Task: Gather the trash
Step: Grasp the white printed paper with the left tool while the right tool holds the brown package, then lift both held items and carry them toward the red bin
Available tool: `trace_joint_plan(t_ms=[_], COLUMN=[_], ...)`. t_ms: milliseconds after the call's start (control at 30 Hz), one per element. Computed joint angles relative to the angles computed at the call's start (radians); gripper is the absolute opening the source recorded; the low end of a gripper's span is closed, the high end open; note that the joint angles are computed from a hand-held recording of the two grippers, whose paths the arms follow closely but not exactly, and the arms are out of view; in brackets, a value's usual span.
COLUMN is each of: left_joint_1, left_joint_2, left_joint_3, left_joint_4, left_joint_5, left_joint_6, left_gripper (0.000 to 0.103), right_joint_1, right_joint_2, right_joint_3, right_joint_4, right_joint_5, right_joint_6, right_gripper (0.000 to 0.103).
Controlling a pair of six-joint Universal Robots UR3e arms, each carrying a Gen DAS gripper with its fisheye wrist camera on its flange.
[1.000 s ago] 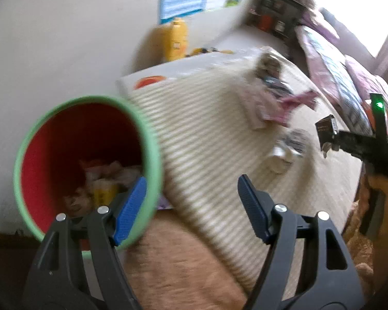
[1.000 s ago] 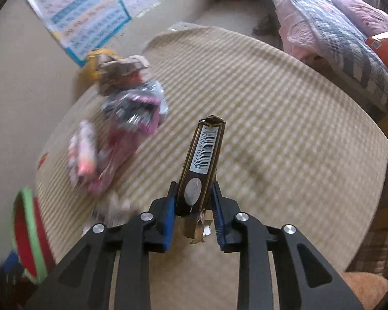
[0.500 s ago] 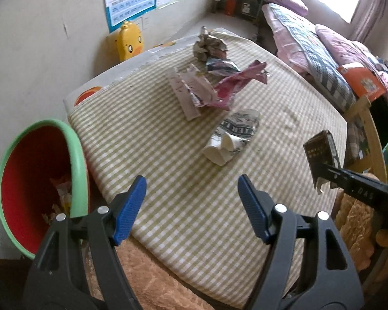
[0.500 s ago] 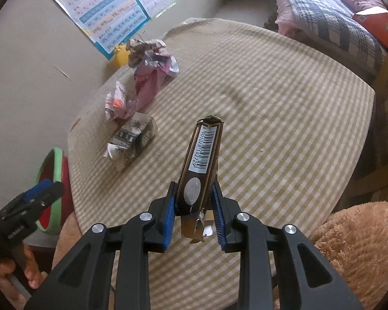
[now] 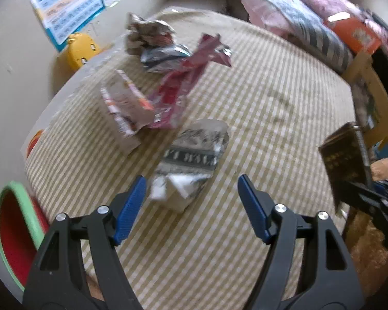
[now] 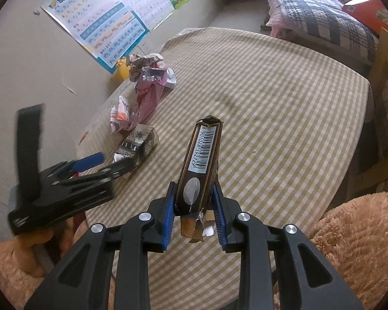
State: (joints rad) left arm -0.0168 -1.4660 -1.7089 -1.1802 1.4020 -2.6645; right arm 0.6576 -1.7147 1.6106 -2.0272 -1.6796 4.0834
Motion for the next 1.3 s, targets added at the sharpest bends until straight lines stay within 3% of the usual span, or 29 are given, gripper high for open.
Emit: trace_joint_plan(t_ms=[167, 433, 500, 567, 900, 1300], left_joint_1=[-0.083, -0.115, -0.115, -0.11, -0.043, 0.141], left_joint_2=[-0.091, -0.145, -0.151, -0.154, 0.005, 0.283], left_joint_3=[0.015, 0.043, 0.045, 0.058, -0.034, -0.054], left_joint_4=[0.077, 0.099, 0.105, 0.092, 0.053, -0.145], left_joint_5=[0.105, 0.185, 0.19, 0.178, 0.078, -0.114], left_joint_6=[-0.051, -0.09, -0.1, -0.114, -0.113, -0.064], left_gripper=[0.07, 0.07, 0.057, 0.043, 0.041, 0.041], right_joint_1=[-0.005, -0.026, -0.025, -0.027, -0.035, -0.027], right_joint_2=[-0.018, -0.044, -0.047, -0.053, -0.053, -0.035], right_joint_3=[0.02, 0.067, 0.075, 0.083, 0.091, 0.072], right_joint_4=[-0.013, -0.044, -0.053, -0.056, -0.061, -0.05], right_joint_5=[0.013, 0.047, 0.042, 0.044, 0.056, 0.045], right_joint_6=[-0.003, 0.003, 0.009, 0.011, 0.008, -0.001], right_gripper=[0.026, 0.026, 0.026, 0.027, 0.027, 0.027])
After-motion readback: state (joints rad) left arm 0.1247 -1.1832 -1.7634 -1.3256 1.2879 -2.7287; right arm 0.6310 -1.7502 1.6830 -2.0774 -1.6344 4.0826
